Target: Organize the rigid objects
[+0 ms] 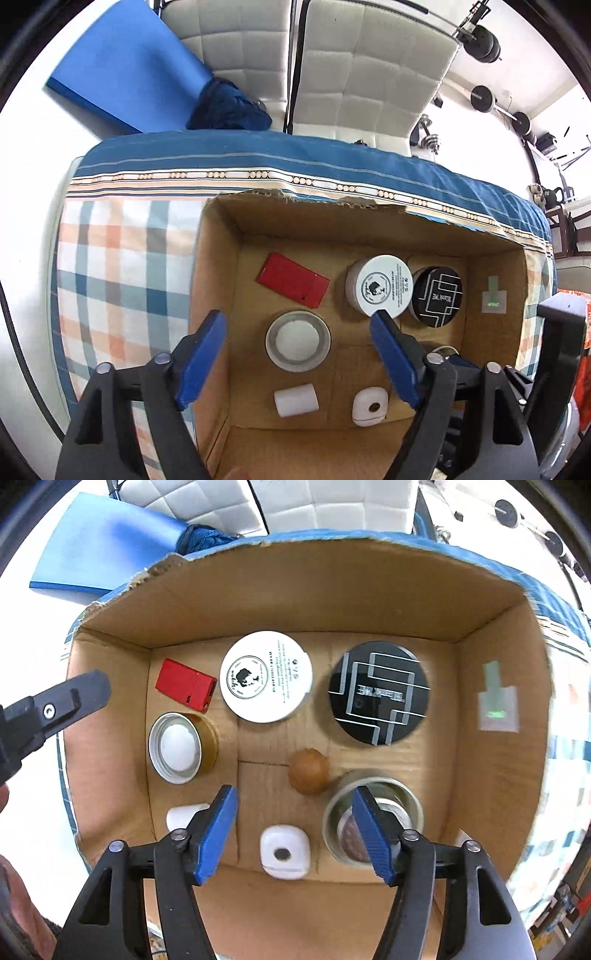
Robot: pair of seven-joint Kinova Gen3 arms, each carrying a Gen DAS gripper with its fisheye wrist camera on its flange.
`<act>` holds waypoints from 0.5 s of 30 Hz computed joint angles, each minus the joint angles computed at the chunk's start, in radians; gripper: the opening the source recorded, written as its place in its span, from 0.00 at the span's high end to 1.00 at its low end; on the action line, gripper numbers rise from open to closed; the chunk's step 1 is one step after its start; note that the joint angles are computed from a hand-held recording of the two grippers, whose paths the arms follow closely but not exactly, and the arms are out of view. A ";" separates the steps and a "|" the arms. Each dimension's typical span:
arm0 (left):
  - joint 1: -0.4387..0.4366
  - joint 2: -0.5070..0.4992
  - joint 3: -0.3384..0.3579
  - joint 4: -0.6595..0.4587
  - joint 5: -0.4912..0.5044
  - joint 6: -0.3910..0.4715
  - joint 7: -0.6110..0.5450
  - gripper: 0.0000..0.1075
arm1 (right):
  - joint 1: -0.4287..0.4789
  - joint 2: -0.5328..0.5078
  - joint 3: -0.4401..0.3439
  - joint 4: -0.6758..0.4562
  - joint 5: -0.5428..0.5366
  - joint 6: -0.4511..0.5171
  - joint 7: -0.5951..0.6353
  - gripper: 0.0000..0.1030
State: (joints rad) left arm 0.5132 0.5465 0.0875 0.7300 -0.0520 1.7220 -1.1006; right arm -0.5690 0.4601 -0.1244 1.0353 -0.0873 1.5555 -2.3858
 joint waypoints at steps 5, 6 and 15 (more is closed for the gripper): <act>0.032 -0.067 -0.001 0.064 -0.029 -0.029 0.025 0.05 | -0.030 -0.063 0.004 0.032 0.049 0.028 -0.032 0.23; 0.033 -0.081 0.003 0.080 -0.027 -0.040 0.031 0.04 | -0.035 -0.079 0.006 0.039 0.064 0.034 -0.035 0.20; 0.075 -0.177 0.032 0.165 -0.058 -0.056 0.088 0.04 | -0.068 -0.192 -0.015 0.087 0.139 0.095 -0.097 0.03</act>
